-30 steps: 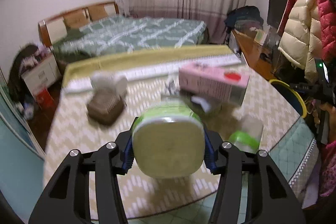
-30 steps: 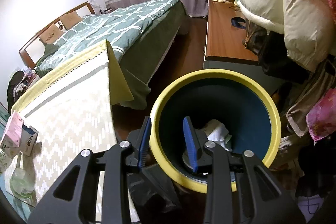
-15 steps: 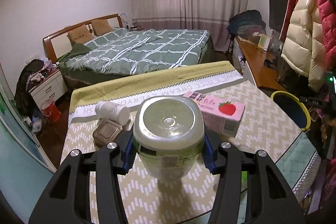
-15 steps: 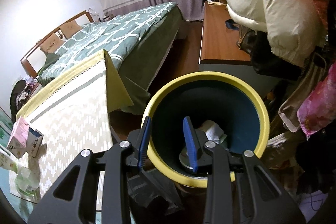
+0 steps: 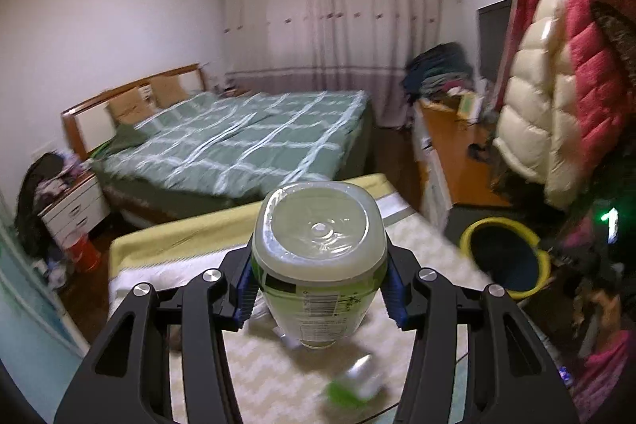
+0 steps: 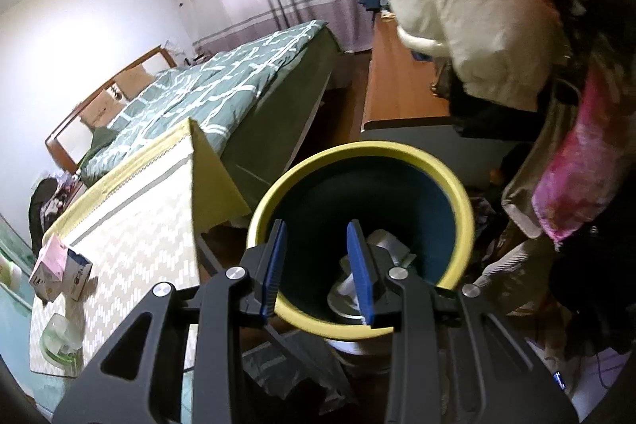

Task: Collect trash
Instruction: 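Carry the bottle over the yellow-rimmed bin and release it with the left tool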

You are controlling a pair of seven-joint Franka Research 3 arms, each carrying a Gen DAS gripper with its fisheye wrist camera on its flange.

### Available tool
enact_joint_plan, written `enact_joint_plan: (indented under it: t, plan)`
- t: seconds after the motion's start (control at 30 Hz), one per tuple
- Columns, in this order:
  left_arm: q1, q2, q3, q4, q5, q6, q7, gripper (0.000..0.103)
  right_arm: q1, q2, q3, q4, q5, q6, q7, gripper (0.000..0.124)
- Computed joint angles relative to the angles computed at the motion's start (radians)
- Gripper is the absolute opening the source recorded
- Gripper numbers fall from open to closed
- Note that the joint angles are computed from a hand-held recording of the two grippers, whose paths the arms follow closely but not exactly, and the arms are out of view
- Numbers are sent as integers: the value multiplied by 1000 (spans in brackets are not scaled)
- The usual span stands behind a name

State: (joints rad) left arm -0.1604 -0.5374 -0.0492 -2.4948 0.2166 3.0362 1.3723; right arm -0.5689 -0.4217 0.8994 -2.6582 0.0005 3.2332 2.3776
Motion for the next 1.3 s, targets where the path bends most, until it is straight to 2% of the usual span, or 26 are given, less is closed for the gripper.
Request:
enact_joint_plan:
  t: [0.23, 0.37, 0.43, 0.7, 0.87, 1.0, 1.03, 1.07, 1.1, 1.23, 1.3]
  plan:
    - [-264, 150, 85, 147, -148, 9, 111, 51, 58, -57, -76, -69, 29, 11, -11, 30]
    - [-372, 284, 100, 264, -273, -15, 221, 51, 112, -62, -137, -110, 54, 21, -38, 30]
    - [-405, 355, 94, 324, -341, -30, 280, 51, 128, -61, -157, -128, 72, 26, -49, 30]
    - [-363, 611, -49, 528, -384, -74, 306, 51, 176, -51, -213, -173, 139, 47, -97, 30]
    - [-335, 755, -109, 646, -321, -112, 240, 51, 193, -53, -235, -189, 179, 49, -127, 31]
    - [-313, 847, -145, 729, -264, -153, 186, 52, 182, -54, -230, -188, 196, 40, -132, 38]
    - [-309, 852, -147, 731, -242, -153, 166, 56, 180, -53, -227, -187, 198, 39, -131, 38]
    - [-318, 853, -134, 729, -203, -151, 127, 70, 175, -54, -220, -186, 199, 36, -129, 39]
    - [-316, 846, -132, 718, -179, -139, 101, 73, 174, -54, -218, -184, 197, 33, -129, 39]
    - [-271, 753, -156, 609, -120, -60, 37, 76, 170, -37, -208, -169, 181, 30, -130, 39]
    - [-225, 680, -184, 534, -133, -23, 29, 82, 174, -26, -206, -163, 177, 35, -132, 39]
